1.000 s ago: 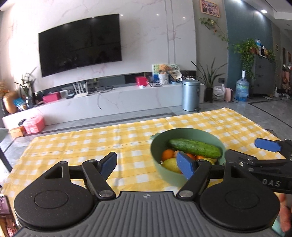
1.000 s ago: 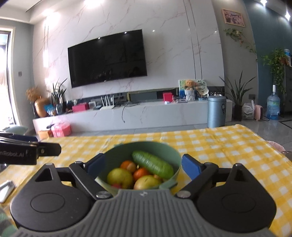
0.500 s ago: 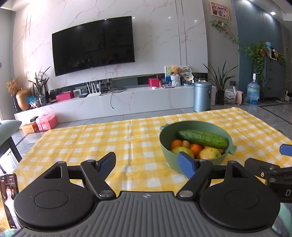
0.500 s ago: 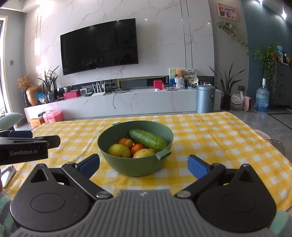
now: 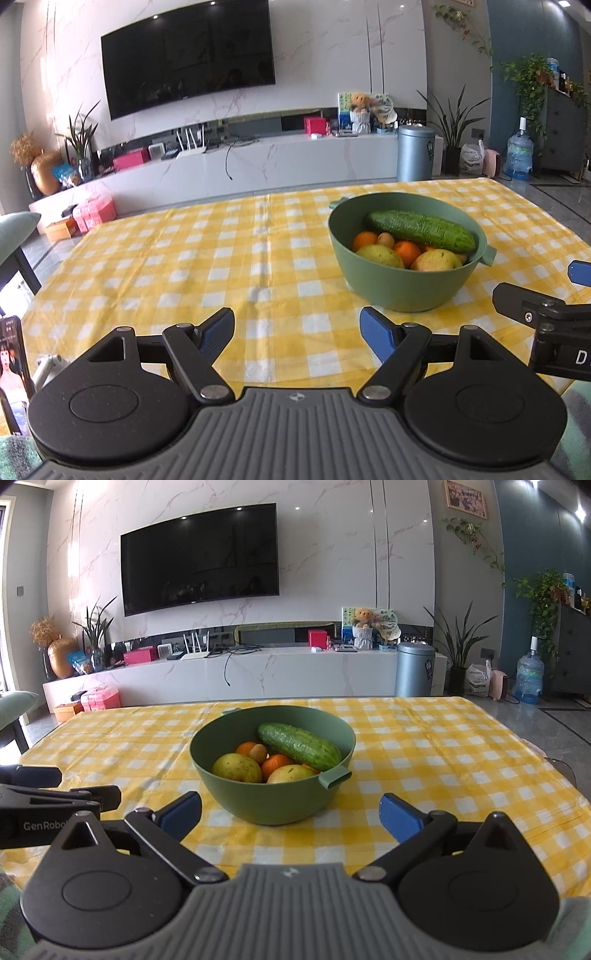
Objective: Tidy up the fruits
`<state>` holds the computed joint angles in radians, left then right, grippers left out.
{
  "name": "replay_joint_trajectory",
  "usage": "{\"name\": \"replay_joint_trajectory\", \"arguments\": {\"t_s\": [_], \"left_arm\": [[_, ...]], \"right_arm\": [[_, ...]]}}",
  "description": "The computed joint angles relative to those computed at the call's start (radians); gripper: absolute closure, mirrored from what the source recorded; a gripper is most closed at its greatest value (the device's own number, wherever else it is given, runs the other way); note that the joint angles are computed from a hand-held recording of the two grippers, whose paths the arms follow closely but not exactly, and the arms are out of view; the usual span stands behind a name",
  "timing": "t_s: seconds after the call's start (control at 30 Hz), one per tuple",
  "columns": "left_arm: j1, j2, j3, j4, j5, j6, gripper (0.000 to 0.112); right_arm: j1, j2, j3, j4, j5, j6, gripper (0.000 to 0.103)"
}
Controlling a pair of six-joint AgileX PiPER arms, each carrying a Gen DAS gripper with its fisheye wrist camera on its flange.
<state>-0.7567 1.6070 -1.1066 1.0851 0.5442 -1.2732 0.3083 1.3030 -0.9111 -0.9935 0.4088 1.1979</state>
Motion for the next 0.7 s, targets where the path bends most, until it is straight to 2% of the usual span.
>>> {"name": "replay_joint_trajectory", "arguments": {"t_s": [0.3,0.7], "left_arm": [[-0.001,0.002,-0.014,-0.068,0.013,0.059,0.022],[-0.001,0.001,-0.015,-0.072,0.014,0.065,0.022]], "right_arm": [[0.005,0.007,-0.002,0.008,0.003,0.004,0.004],[-0.007,0.006,0.000,0.018,-0.007,0.000,0.004]]}}
